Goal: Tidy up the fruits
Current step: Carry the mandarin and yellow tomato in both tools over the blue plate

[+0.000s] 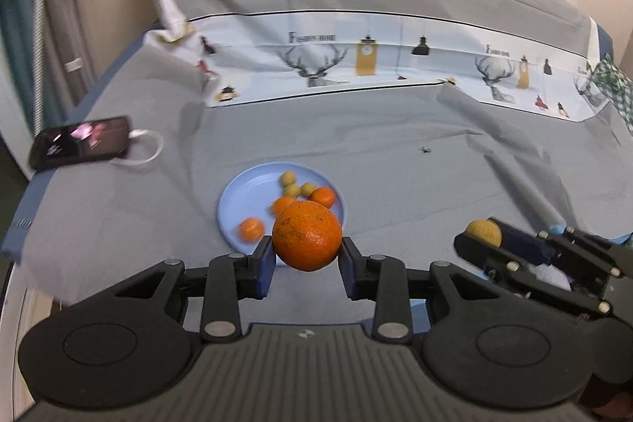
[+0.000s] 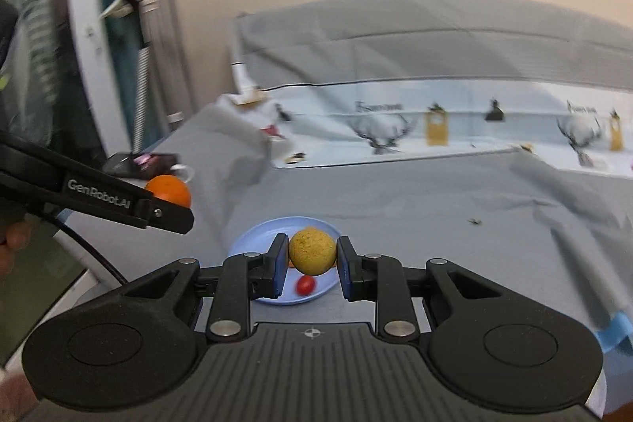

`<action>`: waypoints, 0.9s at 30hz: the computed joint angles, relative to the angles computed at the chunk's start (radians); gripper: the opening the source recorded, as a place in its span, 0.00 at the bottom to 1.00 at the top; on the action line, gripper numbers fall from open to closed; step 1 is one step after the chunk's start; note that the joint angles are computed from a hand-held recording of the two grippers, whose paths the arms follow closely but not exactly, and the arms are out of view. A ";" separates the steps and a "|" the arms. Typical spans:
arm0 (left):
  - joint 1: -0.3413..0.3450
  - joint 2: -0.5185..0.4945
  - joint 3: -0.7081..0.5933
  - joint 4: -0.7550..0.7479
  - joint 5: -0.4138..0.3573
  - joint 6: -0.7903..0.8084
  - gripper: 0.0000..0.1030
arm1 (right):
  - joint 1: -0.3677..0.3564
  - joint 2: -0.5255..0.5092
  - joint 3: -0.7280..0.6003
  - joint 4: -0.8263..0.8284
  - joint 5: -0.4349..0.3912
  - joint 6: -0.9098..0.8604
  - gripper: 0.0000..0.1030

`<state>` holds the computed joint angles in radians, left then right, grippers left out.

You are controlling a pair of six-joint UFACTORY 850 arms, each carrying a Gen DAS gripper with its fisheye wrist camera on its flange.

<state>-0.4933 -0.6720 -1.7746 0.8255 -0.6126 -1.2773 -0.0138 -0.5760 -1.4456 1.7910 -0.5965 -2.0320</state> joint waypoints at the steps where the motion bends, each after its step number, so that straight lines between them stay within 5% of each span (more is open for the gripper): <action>1: -0.002 0.015 0.024 0.011 -0.001 -0.020 0.37 | 0.001 0.016 0.020 0.007 -0.003 -0.013 0.26; 12: -0.012 0.098 0.176 0.127 0.008 -0.222 0.37 | 0.017 0.057 0.067 0.011 0.021 -0.056 0.26; 27: 0.010 0.082 0.168 0.091 0.015 -0.209 0.37 | 0.042 0.033 0.035 -0.066 0.071 0.000 0.26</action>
